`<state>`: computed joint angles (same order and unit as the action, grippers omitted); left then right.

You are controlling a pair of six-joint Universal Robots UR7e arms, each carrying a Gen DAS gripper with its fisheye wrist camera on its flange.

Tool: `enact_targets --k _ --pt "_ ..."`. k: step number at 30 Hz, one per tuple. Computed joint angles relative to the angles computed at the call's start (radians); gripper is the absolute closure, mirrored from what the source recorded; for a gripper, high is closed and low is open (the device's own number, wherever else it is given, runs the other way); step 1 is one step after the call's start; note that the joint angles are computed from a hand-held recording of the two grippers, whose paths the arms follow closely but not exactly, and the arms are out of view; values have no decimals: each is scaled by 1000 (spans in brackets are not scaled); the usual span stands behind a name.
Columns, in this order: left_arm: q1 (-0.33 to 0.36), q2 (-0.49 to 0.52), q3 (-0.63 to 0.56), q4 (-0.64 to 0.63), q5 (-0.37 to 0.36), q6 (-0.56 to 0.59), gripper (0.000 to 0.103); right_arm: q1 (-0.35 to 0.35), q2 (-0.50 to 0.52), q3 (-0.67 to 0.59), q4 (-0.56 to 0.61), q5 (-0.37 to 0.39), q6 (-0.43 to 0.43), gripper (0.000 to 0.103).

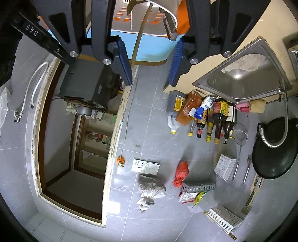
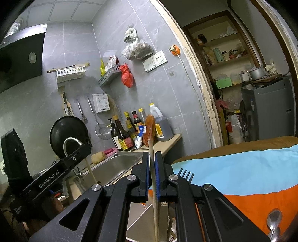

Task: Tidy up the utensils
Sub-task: 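Carry both chopsticks over the white basket and open both grippers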

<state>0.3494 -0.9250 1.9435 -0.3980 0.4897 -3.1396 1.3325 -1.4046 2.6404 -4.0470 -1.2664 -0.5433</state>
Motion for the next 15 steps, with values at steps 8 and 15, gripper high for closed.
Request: enact_targets --k 8,15 --pt "-18 13 -24 92 -13 -93 48 -9 -43 17 13 15 9 70" --pt "-62 55 -51 230 -25 -219 35 -58 -172 67 64 35 -6 59"
